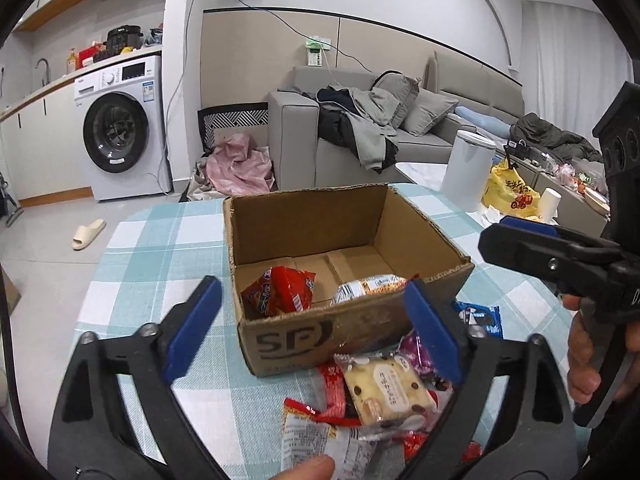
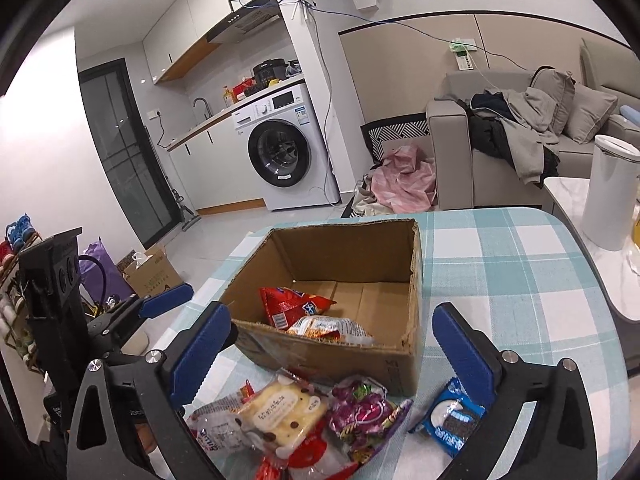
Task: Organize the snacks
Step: 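Withdraw both grippers from the box back toward the snack pile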
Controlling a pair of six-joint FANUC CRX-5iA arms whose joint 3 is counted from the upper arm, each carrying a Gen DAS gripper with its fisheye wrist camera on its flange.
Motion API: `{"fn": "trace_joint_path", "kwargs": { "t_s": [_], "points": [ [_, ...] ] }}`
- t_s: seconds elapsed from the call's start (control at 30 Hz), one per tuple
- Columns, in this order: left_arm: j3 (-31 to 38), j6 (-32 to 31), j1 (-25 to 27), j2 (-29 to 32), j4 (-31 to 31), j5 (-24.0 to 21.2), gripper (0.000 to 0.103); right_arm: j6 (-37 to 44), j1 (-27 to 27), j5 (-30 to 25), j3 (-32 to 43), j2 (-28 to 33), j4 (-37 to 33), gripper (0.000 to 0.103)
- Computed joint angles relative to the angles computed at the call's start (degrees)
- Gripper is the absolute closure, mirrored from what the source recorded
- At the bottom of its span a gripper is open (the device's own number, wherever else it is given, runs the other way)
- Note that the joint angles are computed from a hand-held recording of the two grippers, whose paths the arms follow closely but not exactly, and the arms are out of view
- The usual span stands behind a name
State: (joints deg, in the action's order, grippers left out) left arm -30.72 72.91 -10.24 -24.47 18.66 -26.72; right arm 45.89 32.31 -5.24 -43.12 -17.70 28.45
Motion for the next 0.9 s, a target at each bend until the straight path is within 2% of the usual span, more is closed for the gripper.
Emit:
{"fn": "trace_joint_path", "kwargs": {
  "t_s": [0.03,0.13,0.43,0.73,0.9],
  "points": [
    [0.11,1.46,-0.28,-0.59,-1.43,-0.26,0.001,-0.64,0.12,-0.14,-0.53,-0.59,0.63,0.000],
    [-0.35,2.92,-0.91,-2.59,-2.97,-1.23,0.001,-4.85,0.19,-0.35,-2.89,-2.55,5.02,0.000],
    [-0.31,9.62,-2.80,-7.88,-9.85,-6.49,0.001,-7.16,2.23,-4.35,-6.60,-7.65,6.47,0.000],
    [-2.07,11.34,-2.68,-11.97,-11.27,-9.78,0.001,-10.57,4.07,-7.73,-10.22,-11.60,9.35,0.000],
    [-3.86,10.16,-1.20,-13.43,-9.08,-10.37,0.001,-11.87,4.20,-8.45,-11.52,-12.56,11.53,0.000]
  ]
}}
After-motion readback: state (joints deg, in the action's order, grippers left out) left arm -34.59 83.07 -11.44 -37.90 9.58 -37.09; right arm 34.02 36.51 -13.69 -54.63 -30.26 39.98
